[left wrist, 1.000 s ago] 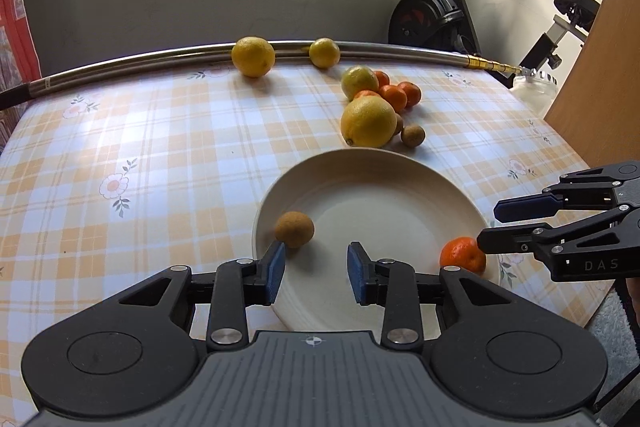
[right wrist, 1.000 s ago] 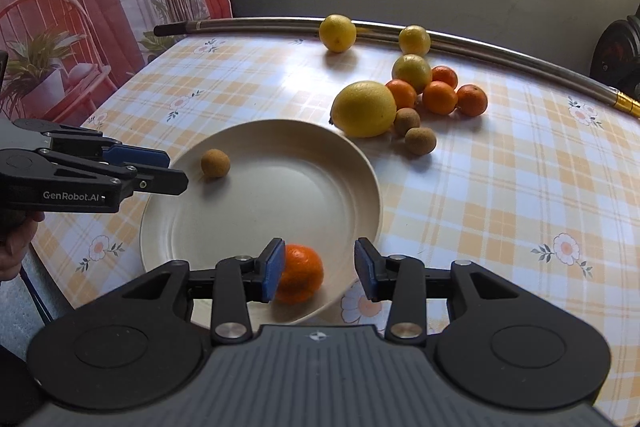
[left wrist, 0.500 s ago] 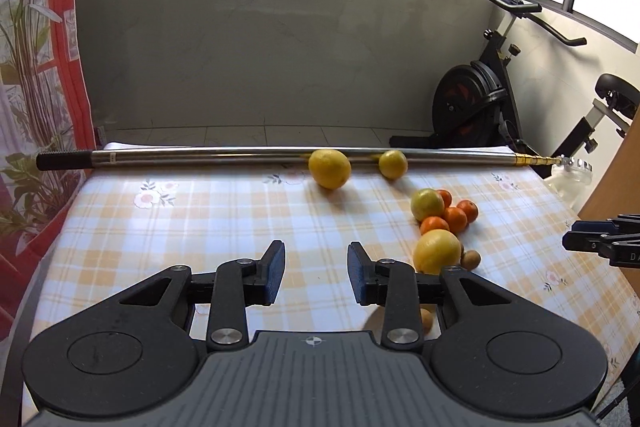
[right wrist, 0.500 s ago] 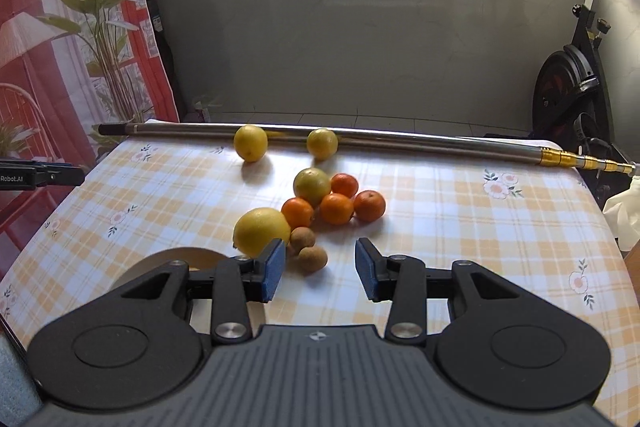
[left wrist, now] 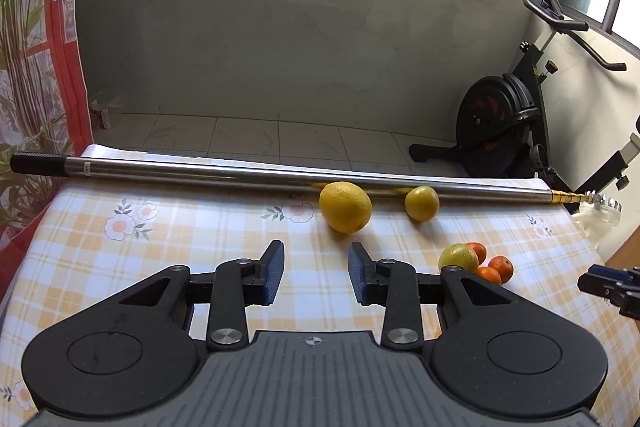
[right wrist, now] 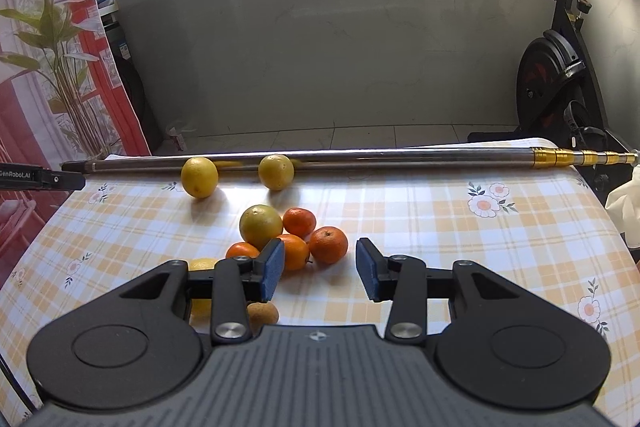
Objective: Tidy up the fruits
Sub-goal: 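Grasp the large yellow grapefruit by the pole with the left tool while the right tool grasps a tangerine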
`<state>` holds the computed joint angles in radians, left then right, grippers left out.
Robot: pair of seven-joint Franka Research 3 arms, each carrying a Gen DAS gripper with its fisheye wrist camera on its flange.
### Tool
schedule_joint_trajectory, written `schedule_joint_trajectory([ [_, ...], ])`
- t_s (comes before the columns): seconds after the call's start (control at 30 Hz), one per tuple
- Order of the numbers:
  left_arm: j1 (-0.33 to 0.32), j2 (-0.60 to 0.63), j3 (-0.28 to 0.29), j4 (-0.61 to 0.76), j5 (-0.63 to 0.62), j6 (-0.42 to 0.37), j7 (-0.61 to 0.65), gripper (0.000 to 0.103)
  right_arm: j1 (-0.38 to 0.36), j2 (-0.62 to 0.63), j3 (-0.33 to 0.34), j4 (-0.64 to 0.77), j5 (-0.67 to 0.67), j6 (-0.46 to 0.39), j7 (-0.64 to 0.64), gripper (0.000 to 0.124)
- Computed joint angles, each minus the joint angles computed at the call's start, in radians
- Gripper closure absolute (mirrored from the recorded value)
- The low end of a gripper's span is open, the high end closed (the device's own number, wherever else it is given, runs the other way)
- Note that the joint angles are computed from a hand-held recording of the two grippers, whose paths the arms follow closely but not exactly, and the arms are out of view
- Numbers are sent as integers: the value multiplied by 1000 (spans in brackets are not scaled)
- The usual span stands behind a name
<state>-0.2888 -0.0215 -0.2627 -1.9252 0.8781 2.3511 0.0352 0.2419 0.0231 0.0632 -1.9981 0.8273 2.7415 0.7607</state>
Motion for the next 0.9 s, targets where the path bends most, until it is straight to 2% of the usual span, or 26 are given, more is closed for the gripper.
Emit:
schedule_joint_trajectory([
  [0.1,17,80,26,71,-12,48,-25,54,-3,47,0,36,-28,3,28,81],
  [0.3,38,240,86,202,-123,153,-49,53,-24,114,11,92,-57,-14,67,81],
  [0.57,15,375,150,316,-215,153,-76,48,-47,169,21,142,-107,-43,99,81],
  [0.73,-2,428,169,370,-226,150,-52,43,-58,199,28,173,-125,-60,109,81],
  [0.9,-15,466,178,406,-235,159,-17,43,-64,223,34,200,-138,-75,114,81],
])
